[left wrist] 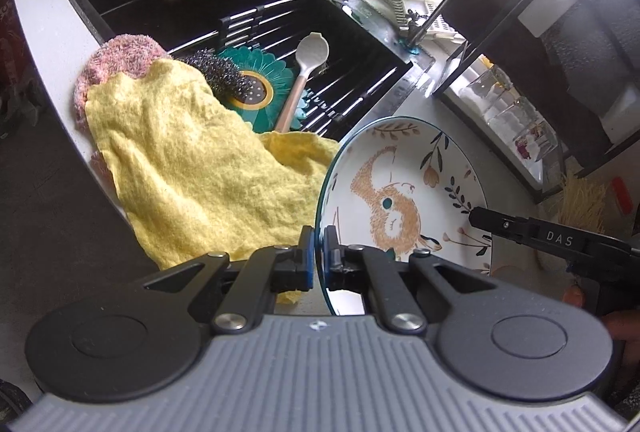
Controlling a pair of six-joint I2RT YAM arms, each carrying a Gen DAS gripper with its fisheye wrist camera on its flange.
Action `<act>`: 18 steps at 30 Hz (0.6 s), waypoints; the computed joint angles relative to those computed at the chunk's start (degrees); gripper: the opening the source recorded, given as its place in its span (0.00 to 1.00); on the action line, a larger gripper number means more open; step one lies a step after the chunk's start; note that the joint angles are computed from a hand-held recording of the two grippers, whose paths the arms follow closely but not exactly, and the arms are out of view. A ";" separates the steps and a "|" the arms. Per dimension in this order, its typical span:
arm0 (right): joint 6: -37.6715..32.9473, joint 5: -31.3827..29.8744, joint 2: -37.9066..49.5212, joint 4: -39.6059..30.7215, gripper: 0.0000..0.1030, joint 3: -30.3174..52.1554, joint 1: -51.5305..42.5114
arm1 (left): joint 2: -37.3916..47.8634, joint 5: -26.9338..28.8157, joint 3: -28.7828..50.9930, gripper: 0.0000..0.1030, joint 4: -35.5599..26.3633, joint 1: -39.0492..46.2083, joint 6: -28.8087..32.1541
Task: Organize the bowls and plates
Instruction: 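Lift the fox-print plate and carry it toward the stacked white plates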
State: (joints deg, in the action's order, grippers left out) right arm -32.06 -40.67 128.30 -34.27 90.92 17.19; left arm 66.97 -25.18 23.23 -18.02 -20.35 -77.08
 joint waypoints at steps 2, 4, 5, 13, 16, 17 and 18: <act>0.84 0.21 -1.94 1.40 0.13 -1.64 -0.32 | -0.86 -0.45 1.16 0.05 -1.16 -0.28 1.62; 2.02 -0.13 -3.46 2.65 0.13 -2.90 -1.10 | -1.55 -0.02 1.90 0.05 -1.33 -0.04 3.14; 2.86 -0.03 -4.05 2.83 0.13 -3.14 -1.54 | -1.98 0.25 2.22 0.05 -1.25 -0.03 4.11; 7.60 -0.23 -9.56 6.11 0.13 -7.22 -6.00 | -0.98 2.81 4.61 0.05 4.25 1.11 13.92; 9.96 -0.35 -11.76 8.68 0.13 -9.83 -7.95 | 0.22 5.09 5.42 0.05 7.29 2.58 18.57; 10.91 -0.60 -12.44 9.33 0.13 -10.50 -8.66 | 0.74 6.40 5.64 0.05 8.72 3.47 20.12; 11.81 -0.68 -13.32 10.33 0.13 -11.51 -9.26 | 1.14 7.44 5.97 0.05 9.66 4.08 21.36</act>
State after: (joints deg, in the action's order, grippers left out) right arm -20.25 -41.35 114.98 -23.93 79.41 7.93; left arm 68.12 -17.74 29.19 -8.37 -16.27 -55.72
